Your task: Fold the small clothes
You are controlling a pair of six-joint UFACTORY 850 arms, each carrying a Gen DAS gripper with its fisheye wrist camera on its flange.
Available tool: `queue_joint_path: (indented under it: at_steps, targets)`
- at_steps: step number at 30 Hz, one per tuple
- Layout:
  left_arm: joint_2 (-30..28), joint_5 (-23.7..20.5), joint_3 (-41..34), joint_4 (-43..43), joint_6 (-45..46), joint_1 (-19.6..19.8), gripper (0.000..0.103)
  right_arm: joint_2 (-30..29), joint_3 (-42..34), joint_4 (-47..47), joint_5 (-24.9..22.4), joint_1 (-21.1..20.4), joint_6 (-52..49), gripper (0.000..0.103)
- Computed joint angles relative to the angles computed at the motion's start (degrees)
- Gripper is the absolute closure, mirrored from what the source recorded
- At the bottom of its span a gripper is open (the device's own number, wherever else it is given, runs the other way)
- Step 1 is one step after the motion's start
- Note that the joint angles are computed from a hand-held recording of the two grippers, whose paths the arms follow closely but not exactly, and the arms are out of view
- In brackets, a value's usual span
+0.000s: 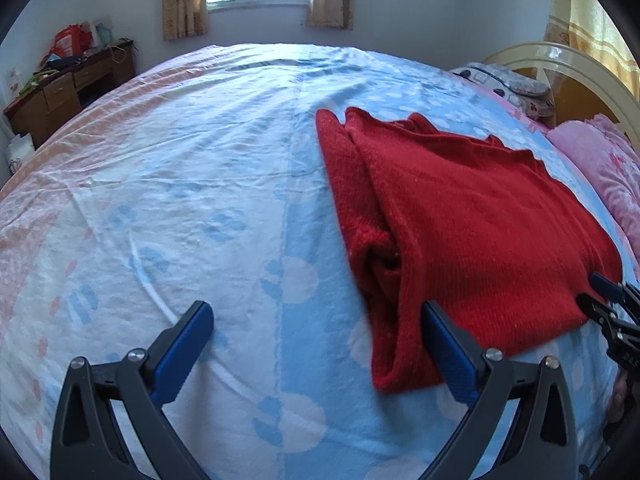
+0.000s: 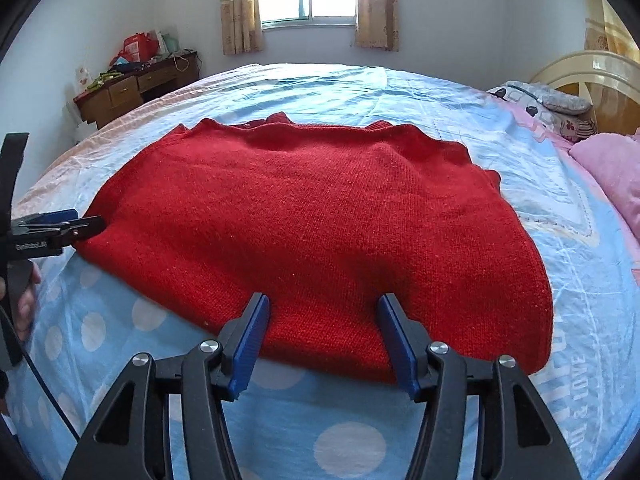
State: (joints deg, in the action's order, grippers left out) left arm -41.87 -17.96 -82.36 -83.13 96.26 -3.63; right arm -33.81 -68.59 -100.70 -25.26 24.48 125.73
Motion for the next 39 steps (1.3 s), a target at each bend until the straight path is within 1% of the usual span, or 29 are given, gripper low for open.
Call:
queue_joint_path:
  at_steps: [3, 5, 6, 9, 12, 13, 16, 18, 21, 23, 26, 29, 32, 35, 39]
  targets:
    - [0.42, -2.18, 0.45, -1.94, 3.18, 1.65, 0.0, -0.04, -0.48, 4.26, -2.81, 1.32, -4.13, 0.045]
    - [0.43, -4.44, 0.43, -2.42, 4.35, 2.85, 0.0, -0.22, -1.08, 5.94, -4.17, 2.14, -6.1, 0.045]
    - [0.47, -4.64, 0.48, -2.82, 4.91, 3.15, 0.0, -0.37, -1.56, 6.27, -4.62, 2.61, -6.89, 0.045]
    - [0.47, -2.24, 0.36, -5.85, 8.59, 3.48, 0.0, -0.86, -2.9, 5.36, -5.76, 3.93, -8.15, 0.045]
    - [-0.13, -2.27, -0.75, -6.03, 8.18, 4.24, 0.0, -2.01, -5.09, 5.07, -7.59, 5.63, -11.21, 0.045]
    - [-0.39, -2.14, -1.21, -5.97, 7.76, 4.42, 0.0, -2.45, -5.85, 4.98, -7.94, 6.11, -12.32, 0.045]
    - [-1.21, -3.78, -2.59, -5.64, 6.16, 5.3, 0.0, -4.25, -8.65, 5.14, -8.92, 7.71, -16.21, 0.045]
    - [-1.83, -6.7, -3.52, -5.54, 4.77, 6.23, 0.0, -5.63, -10.65, 5.26, -9.34, 8.71, -18.67, 0.045]
    - [-2.98, -10.61, -5.35, -2.96, 0.21, 7.43, 0.0, -8.34, -14.08, 5.89, -10.43, 10.09, -23.36, 0.045]
    - [-3.46, -11.66, -6.09, -2.12, -1.27, 7.74, 0.0, -10.05, -16.18, 6.53, -11.3, 10.86, -26.26, 0.045]
    - [-3.8, -11.43, -6.73, -1.75, -1.33, 7.65, 0.0, -12.36, -19.11, 7.17, -11.85, 11.73, -29.54, 0.045]
    - [-4.67, -11.96, -8.38, 0.61, -3.59, 7.51, 0.0, -14.54, -22.0, 7.71, -12.31, 12.46, -32.55, 0.045]
    - [-5.58, -13.71, -10.31, 3.07, -5.88, 7.33, 0.0, -16.06, -24.08, 8.28, -13.16, 12.94, -34.66, 0.045]
    - [-6.8, -16.34, -12.65, 5.05, -7.76, 6.99, 0.0, -17.41, -25.99, 8.79, -14.21, 13.31, -36.36, 0.045]
    - [-9.79, -21.16, -17.92, 9.62, -14.53, 6.51, 0.0, -19.02, -28.45, 9.31, -15.25, 13.68, -38.63, 0.045]
